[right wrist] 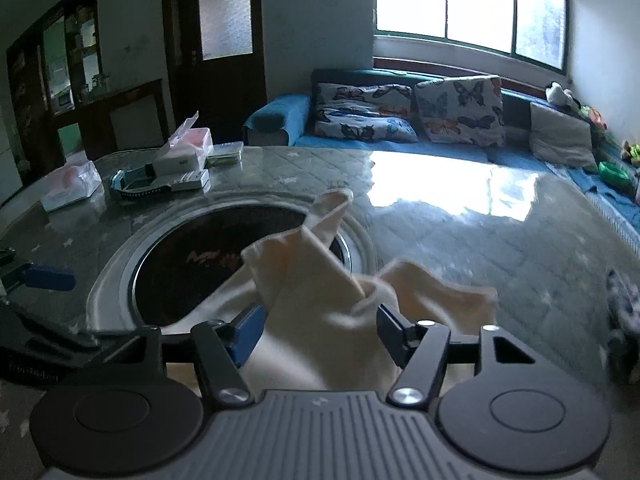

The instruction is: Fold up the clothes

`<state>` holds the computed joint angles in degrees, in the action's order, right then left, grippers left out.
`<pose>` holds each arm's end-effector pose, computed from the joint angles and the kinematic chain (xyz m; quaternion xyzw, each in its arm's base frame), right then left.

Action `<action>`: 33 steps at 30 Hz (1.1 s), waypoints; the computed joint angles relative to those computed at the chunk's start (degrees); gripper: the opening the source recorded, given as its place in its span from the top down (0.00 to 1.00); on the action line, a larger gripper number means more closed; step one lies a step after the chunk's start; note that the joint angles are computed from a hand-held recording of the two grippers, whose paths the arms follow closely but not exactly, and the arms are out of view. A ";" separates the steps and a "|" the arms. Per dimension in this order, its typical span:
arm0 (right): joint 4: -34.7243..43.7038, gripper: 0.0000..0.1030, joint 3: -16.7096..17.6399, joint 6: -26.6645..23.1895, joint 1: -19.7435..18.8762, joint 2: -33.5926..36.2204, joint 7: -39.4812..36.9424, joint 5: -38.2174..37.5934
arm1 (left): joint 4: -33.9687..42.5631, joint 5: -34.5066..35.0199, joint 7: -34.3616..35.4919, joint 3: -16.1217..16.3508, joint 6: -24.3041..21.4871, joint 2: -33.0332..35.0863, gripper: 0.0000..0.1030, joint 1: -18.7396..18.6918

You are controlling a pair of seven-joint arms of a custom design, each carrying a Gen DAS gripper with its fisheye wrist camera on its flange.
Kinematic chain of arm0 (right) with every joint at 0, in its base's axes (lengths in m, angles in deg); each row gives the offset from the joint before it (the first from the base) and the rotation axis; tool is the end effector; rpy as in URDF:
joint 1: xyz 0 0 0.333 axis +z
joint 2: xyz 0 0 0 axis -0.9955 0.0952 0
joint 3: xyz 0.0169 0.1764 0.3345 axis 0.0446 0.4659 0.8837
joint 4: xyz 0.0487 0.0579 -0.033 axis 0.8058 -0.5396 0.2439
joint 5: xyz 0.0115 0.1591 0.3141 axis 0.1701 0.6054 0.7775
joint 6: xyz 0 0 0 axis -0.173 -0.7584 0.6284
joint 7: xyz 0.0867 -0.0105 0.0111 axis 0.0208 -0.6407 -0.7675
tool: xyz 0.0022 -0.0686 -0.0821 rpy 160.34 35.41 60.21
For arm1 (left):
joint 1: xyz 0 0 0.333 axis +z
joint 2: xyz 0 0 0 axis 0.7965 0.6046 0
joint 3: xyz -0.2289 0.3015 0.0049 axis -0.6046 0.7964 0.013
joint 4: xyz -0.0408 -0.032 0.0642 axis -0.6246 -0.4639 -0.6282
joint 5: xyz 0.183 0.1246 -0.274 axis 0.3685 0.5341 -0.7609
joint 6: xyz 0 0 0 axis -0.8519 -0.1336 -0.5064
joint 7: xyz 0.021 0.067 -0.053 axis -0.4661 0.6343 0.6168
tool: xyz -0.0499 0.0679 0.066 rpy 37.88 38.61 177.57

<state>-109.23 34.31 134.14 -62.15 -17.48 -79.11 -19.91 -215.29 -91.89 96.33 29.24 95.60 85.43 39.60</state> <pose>0.5043 0.2495 0.4307 -0.5090 0.7332 -0.3638 0.2665 0.4573 -0.1306 0.4801 -0.3616 0.8547 -0.3265 0.1791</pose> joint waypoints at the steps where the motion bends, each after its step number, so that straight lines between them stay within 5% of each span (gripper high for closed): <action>1: 0.05 0.39 0.17 0.02 0.10 -0.25 -0.95 0.61 | 0.46 0.30 -0.15 -0.11 0.10 0.48 0.10 -0.05; 6: 0.10 0.43 0.68 1.95 0.39 -1.32 -5.15 4.13 | 3.22 1.32 0.14 -0.93 -1.09 3.02 0.24 0.33; 9: -0.87 0.47 1.14 2.30 0.88 -2.29 -8.46 7.64 | 4.52 1.14 1.34 -1.74 -1.73 4.16 0.24 0.67; 18: -6.20 0.91 1.91 6.44 1.40 -6.39 -5.98 8.34 | 7.99 4.51 -1.96 -3.72 -4.58 7.45 0.23 1.84; 26: -12.36 0.93 6.03 -0.12 2.52 -14.49 -1.42 7.44 | 9.68 12.21 -11.05 -4.52 -7.37 9.36 0.22 2.82; 33: -17.14 0.93 13.24 -16.99 5.65 -22.98 -2.62 14.97 | 10.99 8.60 -6.63 -5.07 -12.09 9.33 0.24 4.91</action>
